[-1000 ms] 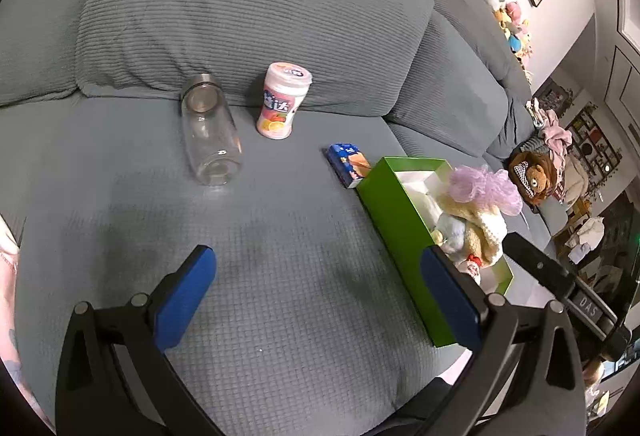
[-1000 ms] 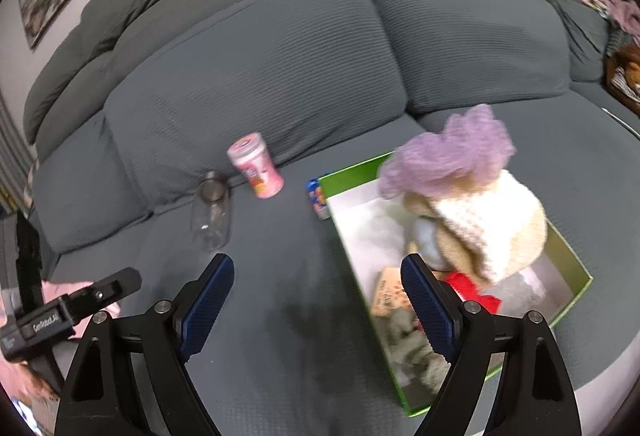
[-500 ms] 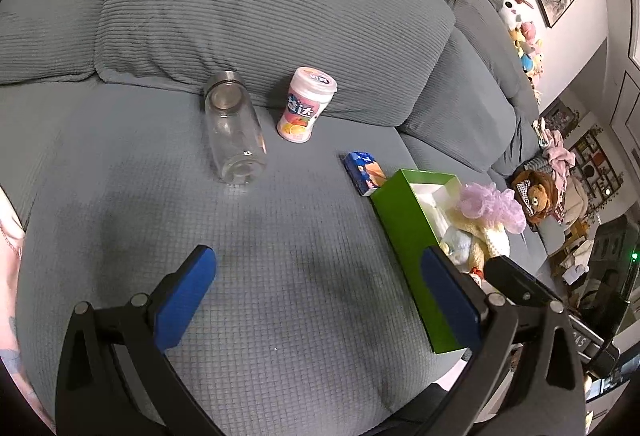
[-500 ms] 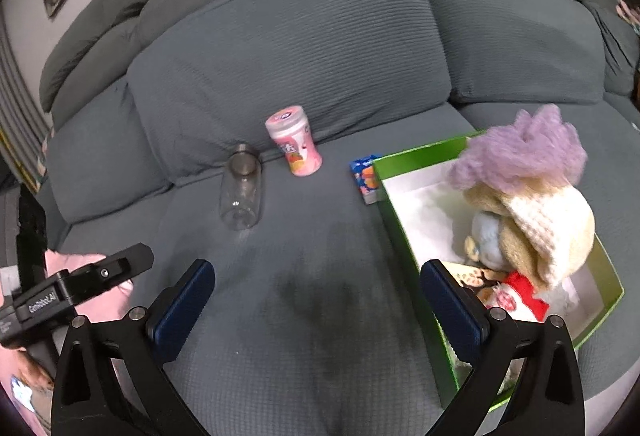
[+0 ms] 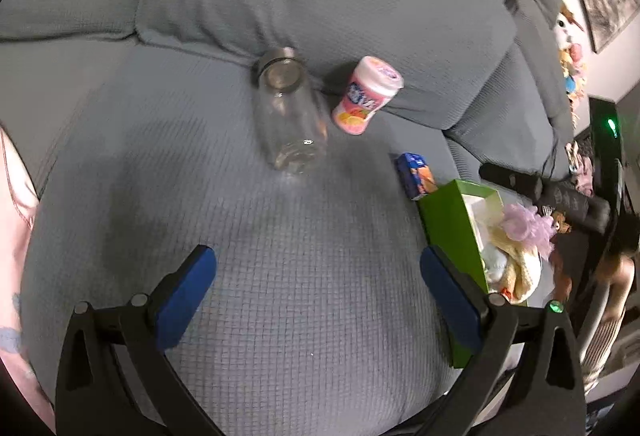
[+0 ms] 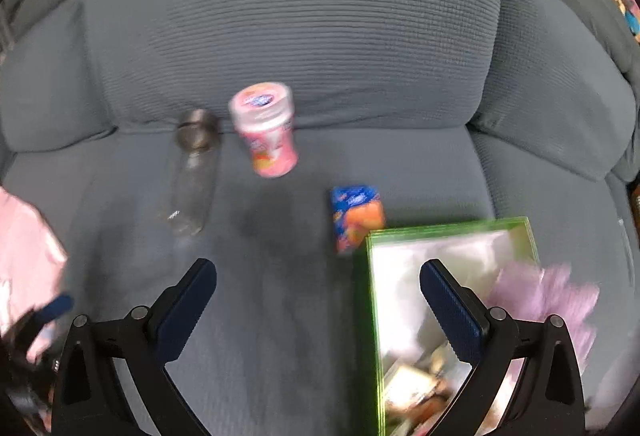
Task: Organize soft objects
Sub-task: 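Move the open right gripper to the blue Tempo tissue pack, then close the right gripper on the tissue pack and lift it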
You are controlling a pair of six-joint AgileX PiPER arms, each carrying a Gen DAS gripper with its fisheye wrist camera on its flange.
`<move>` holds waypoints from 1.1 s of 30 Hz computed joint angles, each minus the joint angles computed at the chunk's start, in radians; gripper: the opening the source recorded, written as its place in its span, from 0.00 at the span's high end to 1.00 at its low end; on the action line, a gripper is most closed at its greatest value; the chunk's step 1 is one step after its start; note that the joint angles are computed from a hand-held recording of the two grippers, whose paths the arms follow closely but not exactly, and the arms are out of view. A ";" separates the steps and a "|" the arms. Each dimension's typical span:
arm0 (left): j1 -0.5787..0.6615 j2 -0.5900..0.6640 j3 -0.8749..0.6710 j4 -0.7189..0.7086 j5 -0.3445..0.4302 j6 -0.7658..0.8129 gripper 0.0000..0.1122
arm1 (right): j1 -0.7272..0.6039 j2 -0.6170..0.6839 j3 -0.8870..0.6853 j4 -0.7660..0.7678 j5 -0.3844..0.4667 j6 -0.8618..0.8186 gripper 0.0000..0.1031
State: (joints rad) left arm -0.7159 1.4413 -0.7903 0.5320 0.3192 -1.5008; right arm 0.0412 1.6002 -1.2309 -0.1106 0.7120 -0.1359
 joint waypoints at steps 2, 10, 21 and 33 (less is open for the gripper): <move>0.017 0.013 -0.008 -0.068 -0.007 0.065 0.10 | 0.064 0.085 -0.075 -0.168 0.036 0.115 0.02; 0.016 0.046 -0.036 -0.094 0.028 0.100 0.10 | 0.131 0.497 -0.468 -0.328 0.261 0.139 0.25; 0.001 0.075 -0.069 -0.062 0.061 0.101 0.10 | 0.023 0.762 -0.827 -0.143 0.449 0.013 0.42; 0.008 0.078 -0.055 -0.007 0.105 0.031 0.10 | 0.039 0.428 -0.348 0.135 0.223 -0.131 0.47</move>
State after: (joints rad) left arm -0.7075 1.5189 -0.8456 0.5250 0.4239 -1.4694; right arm 0.0798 2.0278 -1.5787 0.0249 0.9352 -0.2667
